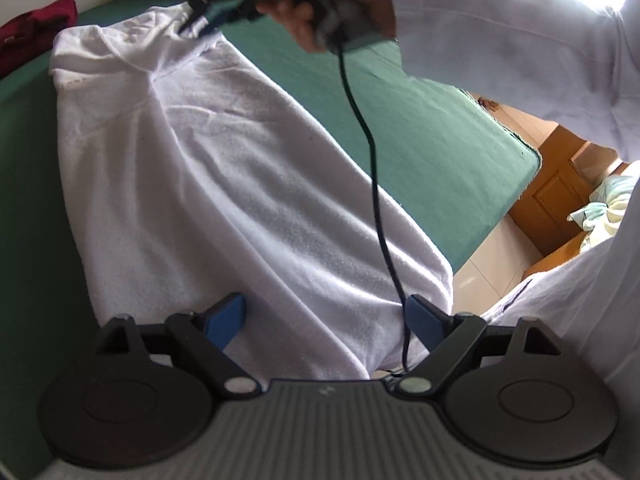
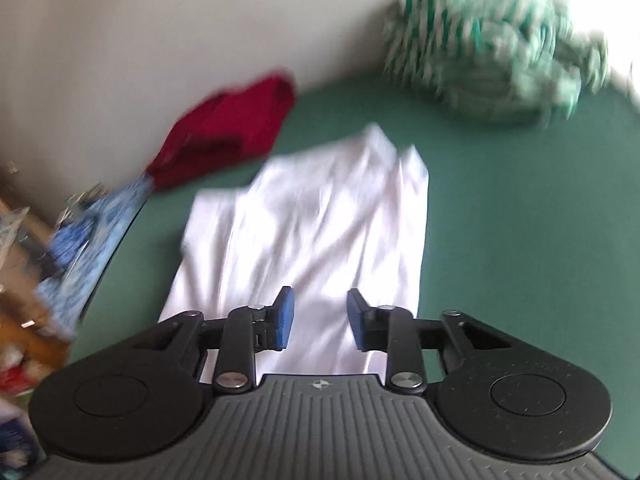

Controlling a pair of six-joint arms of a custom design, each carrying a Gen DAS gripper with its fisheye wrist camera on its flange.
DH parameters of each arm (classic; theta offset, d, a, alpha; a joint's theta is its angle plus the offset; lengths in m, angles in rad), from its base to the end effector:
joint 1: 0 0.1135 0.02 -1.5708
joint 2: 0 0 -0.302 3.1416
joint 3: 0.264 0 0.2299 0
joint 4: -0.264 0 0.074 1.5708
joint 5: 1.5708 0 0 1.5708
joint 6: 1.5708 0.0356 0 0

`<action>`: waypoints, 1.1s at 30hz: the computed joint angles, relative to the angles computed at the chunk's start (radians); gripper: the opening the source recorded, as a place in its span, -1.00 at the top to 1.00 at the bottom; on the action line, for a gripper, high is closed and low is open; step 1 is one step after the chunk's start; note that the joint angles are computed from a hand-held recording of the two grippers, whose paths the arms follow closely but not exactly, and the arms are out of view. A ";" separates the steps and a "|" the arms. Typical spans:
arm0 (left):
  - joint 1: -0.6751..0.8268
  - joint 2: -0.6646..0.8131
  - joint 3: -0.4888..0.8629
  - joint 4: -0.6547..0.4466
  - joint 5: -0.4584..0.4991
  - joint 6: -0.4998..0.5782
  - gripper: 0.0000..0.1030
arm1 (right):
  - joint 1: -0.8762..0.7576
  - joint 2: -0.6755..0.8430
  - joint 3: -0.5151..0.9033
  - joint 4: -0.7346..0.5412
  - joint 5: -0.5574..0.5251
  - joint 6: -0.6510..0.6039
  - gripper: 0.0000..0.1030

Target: Fold clothes

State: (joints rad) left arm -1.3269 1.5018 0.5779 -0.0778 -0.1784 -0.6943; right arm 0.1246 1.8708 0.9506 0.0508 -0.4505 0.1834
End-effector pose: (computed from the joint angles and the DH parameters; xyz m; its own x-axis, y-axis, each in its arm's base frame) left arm 0.0640 -0.2310 0.1820 -0.7526 0.4168 -0.5098 0.5860 0.7770 -0.2299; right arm 0.3551 0.0601 0.1807 -0.8166 0.0632 -0.5738 -0.2459 0.8613 0.4447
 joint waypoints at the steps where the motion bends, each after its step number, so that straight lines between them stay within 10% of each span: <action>1: 0.000 0.000 -0.001 0.000 0.002 0.004 -0.71 | -0.008 -0.007 -0.024 0.008 0.032 -0.007 0.82; 3: 0.001 -0.005 -0.003 0.002 0.010 0.009 -0.70 | -0.025 -0.030 -0.068 0.044 0.075 -0.005 1.00; 11: 0.005 -0.021 -0.028 0.047 0.076 0.041 -0.66 | 0.085 -0.093 -0.142 0.057 -0.021 -0.041 0.68; 14: -0.016 -0.041 -0.052 0.055 0.072 0.034 -0.66 | 0.095 -0.097 -0.179 0.102 0.086 -0.001 1.00; 16: -0.033 -0.063 -0.078 0.067 0.065 0.018 -0.66 | 0.123 -0.152 -0.195 0.074 0.140 0.005 0.68; 20: -0.074 -0.084 -0.101 0.079 0.054 0.009 -0.69 | 0.193 -0.197 -0.223 0.010 -0.058 -0.016 0.55; 24: -0.142 -0.136 -0.150 0.083 0.021 -0.032 -0.73 | 0.236 -0.186 -0.305 0.116 0.031 0.053 0.89; 26: -0.185 -0.171 -0.186 0.092 -0.002 -0.072 -0.74 | 0.228 -0.236 -0.348 0.129 0.038 0.116 0.59; 33: -0.346 -0.169 -0.263 0.118 -0.064 -0.160 -0.81 | 0.291 -0.401 -0.524 0.055 -0.095 0.203 0.58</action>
